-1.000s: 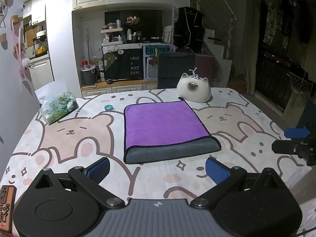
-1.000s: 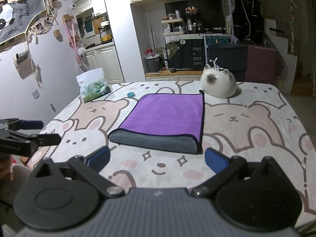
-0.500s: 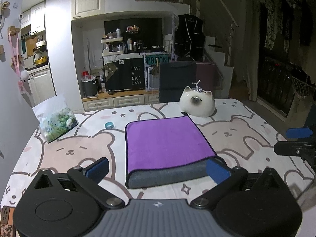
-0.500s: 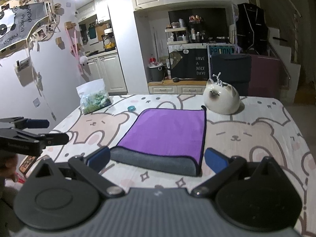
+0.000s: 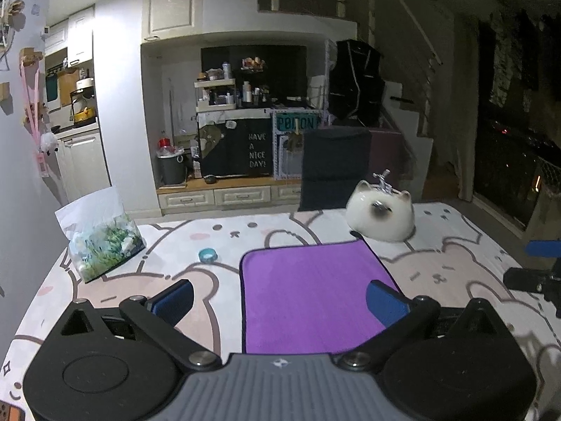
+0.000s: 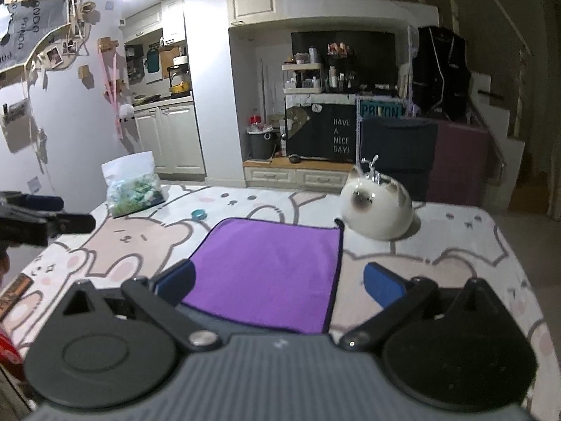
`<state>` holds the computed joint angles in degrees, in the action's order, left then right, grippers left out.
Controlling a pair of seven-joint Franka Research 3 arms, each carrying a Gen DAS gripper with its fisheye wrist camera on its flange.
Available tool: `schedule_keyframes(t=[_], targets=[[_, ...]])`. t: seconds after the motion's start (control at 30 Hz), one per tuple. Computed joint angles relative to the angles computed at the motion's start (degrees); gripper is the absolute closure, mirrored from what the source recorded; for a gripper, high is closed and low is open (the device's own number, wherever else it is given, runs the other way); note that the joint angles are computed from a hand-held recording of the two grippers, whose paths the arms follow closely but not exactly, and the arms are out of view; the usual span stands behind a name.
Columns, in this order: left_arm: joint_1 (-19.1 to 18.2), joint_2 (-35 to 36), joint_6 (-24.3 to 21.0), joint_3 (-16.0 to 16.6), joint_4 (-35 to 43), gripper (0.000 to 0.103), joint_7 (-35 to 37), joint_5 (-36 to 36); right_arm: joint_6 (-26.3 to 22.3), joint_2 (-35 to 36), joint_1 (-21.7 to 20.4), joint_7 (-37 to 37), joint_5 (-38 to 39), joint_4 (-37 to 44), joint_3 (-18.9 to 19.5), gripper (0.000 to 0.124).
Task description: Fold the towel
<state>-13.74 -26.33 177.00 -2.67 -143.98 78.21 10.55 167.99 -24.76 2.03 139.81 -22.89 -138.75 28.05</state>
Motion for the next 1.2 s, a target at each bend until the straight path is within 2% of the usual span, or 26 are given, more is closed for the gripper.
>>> schedule_keyframes(t=[0.07, 0.2, 0.37, 0.43, 0.47, 0.5, 0.6, 0.67, 0.7, 0.8, 0.83, 0.87, 0.93, 1.07, 1.2], targets=[[-0.31, 2.33, 1.3, 0.86, 1.34, 0.0, 0.63, -0.15, 1.13, 1.06, -3.2, 1.46, -2.72, 0.63, 2.18, 0.021], [-3.67, 6.9, 1.2, 4.58, 4.4, 0.0, 4.49, -2.33, 3.29, 3.38, -8.65, 5.27, -8.13, 1.56, 5.72, 0.021], [0.47, 11.65, 0.51, 1.78, 6.53, 0.0, 4.29, -3.26, 3.13, 7.76, -13.45, 12.57, -15.88, 3.63, 8.93, 0.021], [0.6, 13.22, -0.36, 2.07, 7.01, 0.0, 5.64, -4.1, 2.82, 9.42, -15.35, 16.75, -20.21, 4.43, 10.33, 0.021], [0.62, 13.81, -0.91, 2.18, 7.1, 0.0, 6.56, -4.68, 3.38, 10.29, -15.62, 18.1, -21.92, 4.45, 10.23, 0.021], [0.86, 14.29, -1.27, 2.05, 7.16, 0.0, 7.3, -5.17, 3.03, 11.35, -14.17, 17.17, -21.5, 4.51, 8.85, 0.021], [-0.2, 15.76, -2.01, 3.36, 6.92, 0.0, 12.1, -8.86, 3.01, 14.31, -4.44, 4.45, -10.86, 3.53, -0.28, 0.021], [-4.79, 16.69, -3.84, 7.46, 7.39, 0.0, 21.32, -17.33, 3.42, 15.36, 3.15, -5.46, -0.65, 2.3, -7.27, 0.021], [-5.81, 17.1, -5.1, 8.43, 7.84, 0.0, 24.43, -20.49, 2.83, 15.83, 6.38, -9.27, 3.8, 2.15, -10.09, 0.021], [-6.32, 18.3, -9.93, 9.41, 9.47, 0.0, 30.63, -27.21, 1.93, 16.9, 16.43, -24.13, 22.1, 1.41, -18.88, 0.032], [-6.13, 18.88, -11.45, 9.47, 10.1, 0.0, 32.4, -29.08, 1.46, 17.32, 18.82, -28.91, 28.34, 1.51, -20.88, 0.04], [-5.95, 19.24, -12.2, 9.46, 10.39, 0.0, 34.36, -31.19, 0.71, 17.67, 20.56, -33.12, 33.98, 1.71, -22.26, 0.047], [-6.25, 19.85, -14.17, 10.08, 11.05, 0.003, 41.03, -38.28, -0.52, 18.77, 21.74, -37.73, 40.67, 2.28, -22.8, 0.055], [-3.98, 20.89, -20.23, 9.14, 12.81, 0.028, 45.55, -44.01, -3.17, 19.84, 22.25, -45.42, 49.9, 3.35, -22.95, 0.067], [-1.17, 21.78, -23.94, 7.03, 13.83, 0.044, 47.05, -45.58, -5.5, 21.15, 21.57, -49.24, 53.94, 4.81, -22.47, 0.077]])
